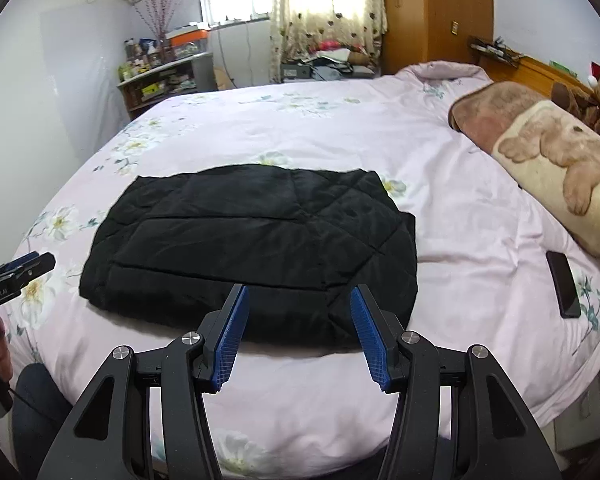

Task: Fold large clothes

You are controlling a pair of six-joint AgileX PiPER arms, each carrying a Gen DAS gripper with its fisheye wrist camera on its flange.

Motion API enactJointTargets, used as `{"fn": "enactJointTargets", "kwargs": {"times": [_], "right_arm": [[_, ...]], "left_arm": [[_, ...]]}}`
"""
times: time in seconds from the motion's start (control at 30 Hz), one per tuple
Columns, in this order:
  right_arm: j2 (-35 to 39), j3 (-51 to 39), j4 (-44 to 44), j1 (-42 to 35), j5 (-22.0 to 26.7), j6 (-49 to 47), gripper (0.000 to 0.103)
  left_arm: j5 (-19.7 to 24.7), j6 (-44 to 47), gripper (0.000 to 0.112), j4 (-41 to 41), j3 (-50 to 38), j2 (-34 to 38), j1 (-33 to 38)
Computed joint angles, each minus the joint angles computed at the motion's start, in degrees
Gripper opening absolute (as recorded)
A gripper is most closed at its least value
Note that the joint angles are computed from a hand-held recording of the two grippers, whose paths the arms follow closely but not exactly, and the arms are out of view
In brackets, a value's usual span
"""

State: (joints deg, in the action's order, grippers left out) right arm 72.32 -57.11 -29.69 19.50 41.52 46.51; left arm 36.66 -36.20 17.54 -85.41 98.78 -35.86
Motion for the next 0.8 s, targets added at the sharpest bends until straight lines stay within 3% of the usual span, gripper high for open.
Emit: {"fn": "enactJointTargets", "kwargs": {"times": [0.33,0.8], "right_arm": [[-0.6,0.8,2.3,-1.6,-2.6,-2.0,0.054],[5.2,0.0,7.0,-9.4,-7.8,-6.5,0.054]], "left_arm": [[0.5,0.7,0.079,-0.3,-1.7,0.3,1.4],[0.8,8.1,0.079,-5.3,-10.1,9.3,7.3]]}}
